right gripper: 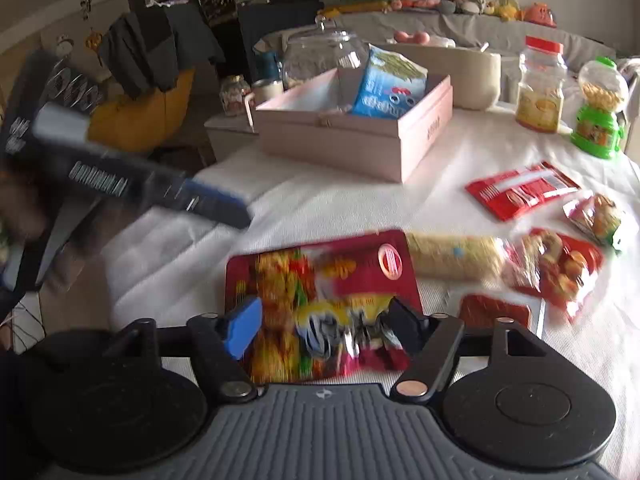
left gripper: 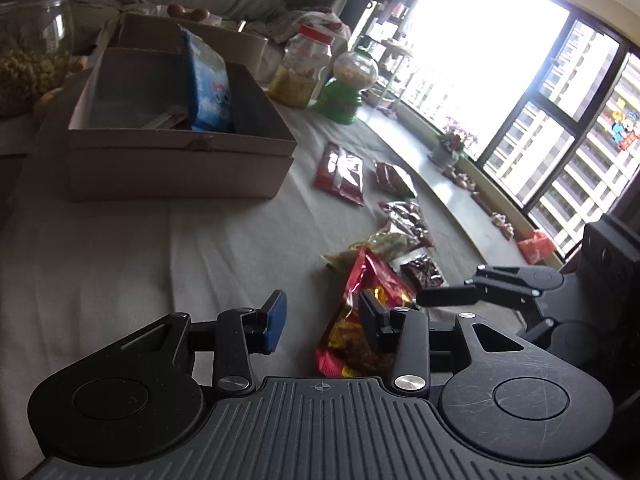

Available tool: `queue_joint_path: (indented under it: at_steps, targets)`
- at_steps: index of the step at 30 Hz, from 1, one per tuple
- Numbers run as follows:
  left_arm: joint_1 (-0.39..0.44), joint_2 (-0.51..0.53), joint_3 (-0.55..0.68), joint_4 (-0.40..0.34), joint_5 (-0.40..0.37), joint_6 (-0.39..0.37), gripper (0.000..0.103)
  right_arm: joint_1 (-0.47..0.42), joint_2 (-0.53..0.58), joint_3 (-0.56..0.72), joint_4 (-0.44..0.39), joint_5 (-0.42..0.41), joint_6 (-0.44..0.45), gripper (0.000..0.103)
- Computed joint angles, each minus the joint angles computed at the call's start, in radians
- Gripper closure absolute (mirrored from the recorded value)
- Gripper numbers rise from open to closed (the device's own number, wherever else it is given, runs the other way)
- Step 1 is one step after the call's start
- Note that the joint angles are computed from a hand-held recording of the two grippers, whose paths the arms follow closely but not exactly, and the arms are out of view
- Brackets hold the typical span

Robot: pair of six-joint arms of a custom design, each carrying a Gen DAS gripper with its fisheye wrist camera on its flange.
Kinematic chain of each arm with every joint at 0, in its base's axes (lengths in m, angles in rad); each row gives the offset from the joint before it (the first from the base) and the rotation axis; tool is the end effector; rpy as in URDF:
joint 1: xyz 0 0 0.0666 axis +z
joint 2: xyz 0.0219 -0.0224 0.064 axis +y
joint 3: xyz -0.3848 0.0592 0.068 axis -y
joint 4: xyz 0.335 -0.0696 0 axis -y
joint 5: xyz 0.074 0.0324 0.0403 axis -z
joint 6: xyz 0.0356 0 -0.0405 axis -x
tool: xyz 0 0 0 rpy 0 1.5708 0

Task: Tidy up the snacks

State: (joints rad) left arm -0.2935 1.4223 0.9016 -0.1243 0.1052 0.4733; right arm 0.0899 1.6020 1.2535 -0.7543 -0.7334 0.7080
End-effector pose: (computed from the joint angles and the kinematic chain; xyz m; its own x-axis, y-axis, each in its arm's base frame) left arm 0.3914 -0.1226 0.2886 -0.6800 -0.2680 -0.6825 0.0652 0.9050 -0.4204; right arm 0.4579 0.0648 0.3090 -0.4363 -0.5244 -0.7312 -0.8572 0.4894 0.1605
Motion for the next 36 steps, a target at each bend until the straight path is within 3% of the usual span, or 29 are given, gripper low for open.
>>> queue_joint_path:
  at_steps: [4, 6, 10, 14, 20, 28, 32, 36]
  targets:
    - [-0.001, 0.09, 0.065, -0.01, 0.057, -0.039, 0.059, -0.023, -0.016, -0.026, -0.008, 0.078, 0.023, 0.029]
    - [-0.006, 0.122, 0.087, -0.018, 0.091, -0.056, 0.059, -0.024, -0.025, -0.052, 0.043, 0.132, -0.013, 0.029]
    - [-0.028, 0.124, 0.085, -0.02, 0.095, -0.084, 0.057, -0.033, -0.023, -0.063, 0.105, 0.133, -0.1, 0.03]
    - [-0.026, 0.088, 0.048, 0.0, 0.134, -0.058, 0.058, -0.031, -0.02, -0.07, 0.179, 0.145, -0.17, 0.031]
    - [-0.051, 0.11, 0.05, -0.027, 0.105, -0.034, 0.059, -0.023, -0.018, -0.091, 0.254, 0.173, -0.2, 0.031]
    - [-0.039, 0.165, 0.067, 0.062, 0.165, 0.059, 0.059, -0.045, -0.044, -0.149, 0.315, 0.196, -0.213, 0.031]
    - [-0.036, 0.17, 0.089, 0.037, 0.195, 0.081, 0.068, -0.06, -0.06, -0.174, 0.332, 0.187, -0.23, 0.033]
    - [-0.072, 0.143, 0.106, 0.029, 0.151, 0.07, 0.075, -0.062, -0.08, -0.203, 0.358, 0.189, -0.237, 0.042]
